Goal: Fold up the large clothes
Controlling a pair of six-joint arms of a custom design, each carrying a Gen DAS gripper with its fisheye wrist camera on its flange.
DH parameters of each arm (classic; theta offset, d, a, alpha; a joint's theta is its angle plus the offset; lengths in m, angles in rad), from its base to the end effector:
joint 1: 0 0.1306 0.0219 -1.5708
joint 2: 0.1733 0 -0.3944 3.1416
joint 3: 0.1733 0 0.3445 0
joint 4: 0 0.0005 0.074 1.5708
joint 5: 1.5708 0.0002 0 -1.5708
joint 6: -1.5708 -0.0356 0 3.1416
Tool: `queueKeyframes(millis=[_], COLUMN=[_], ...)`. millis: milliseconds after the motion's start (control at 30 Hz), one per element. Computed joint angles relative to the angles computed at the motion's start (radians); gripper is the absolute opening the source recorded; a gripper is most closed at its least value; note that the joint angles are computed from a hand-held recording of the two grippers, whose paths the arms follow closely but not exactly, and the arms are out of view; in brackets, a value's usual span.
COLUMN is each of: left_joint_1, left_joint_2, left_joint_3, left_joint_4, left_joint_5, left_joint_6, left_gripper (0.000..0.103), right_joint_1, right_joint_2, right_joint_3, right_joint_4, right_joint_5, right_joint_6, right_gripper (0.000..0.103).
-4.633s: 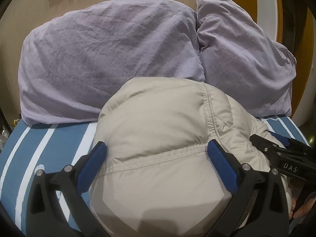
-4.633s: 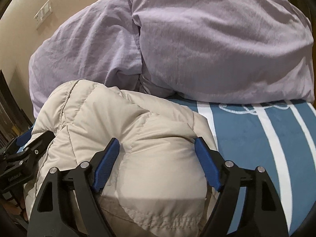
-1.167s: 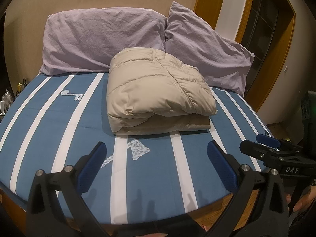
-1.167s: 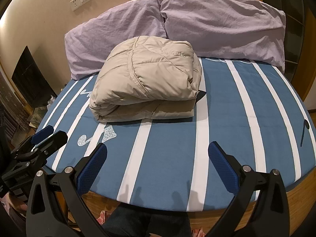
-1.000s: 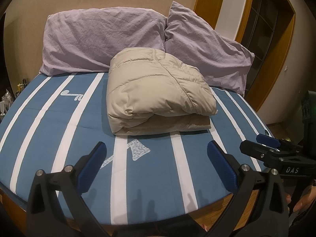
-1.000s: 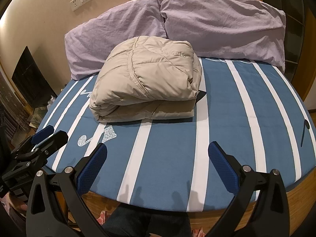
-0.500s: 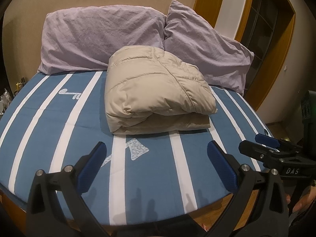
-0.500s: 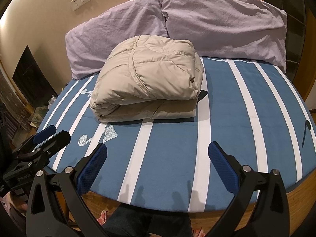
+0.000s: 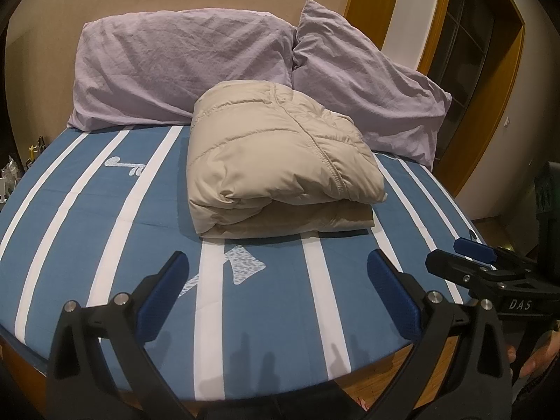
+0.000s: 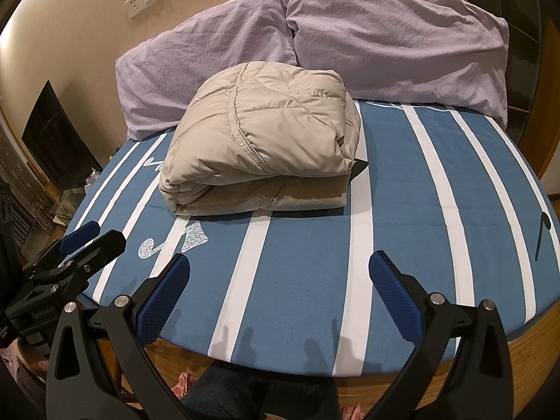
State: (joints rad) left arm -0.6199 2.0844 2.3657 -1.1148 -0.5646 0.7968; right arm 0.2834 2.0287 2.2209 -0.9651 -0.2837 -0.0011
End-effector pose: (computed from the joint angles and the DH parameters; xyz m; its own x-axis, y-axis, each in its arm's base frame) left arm 0.5584 -0.3758 0.4540 -0.5628 -0.3406 -0.7532 -0.2925 0.9343 -0.2039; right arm 0.6407 0.1965 0.4391 -0.6709 -0.1943 -0.7157 -0.4601 0.8659 0.1962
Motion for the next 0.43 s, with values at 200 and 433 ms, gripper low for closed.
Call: queueKeyframes(millis=[200, 433], left_joint_1=[-0.001, 0.001], left_joint_2=[0.008, 0.003], left_joint_3=[0.014, -0.002], left_joint_4=[-0.01, -0.003], left_joint_5=[-0.001, 0.008], left_joint_6=[0.004, 0.002], left_gripper=[0.101, 0.101], right_joint_1=[0.0, -0.003], right_joint_2=[0.001, 0.0], right_joint_3=[0.001, 0.0], right_joint_4=[-0.001, -0.002], right_joint_5=[0.0, -0.004], right_joint_6=[-0.001, 0.003], right_gripper=[0.102, 0.102])
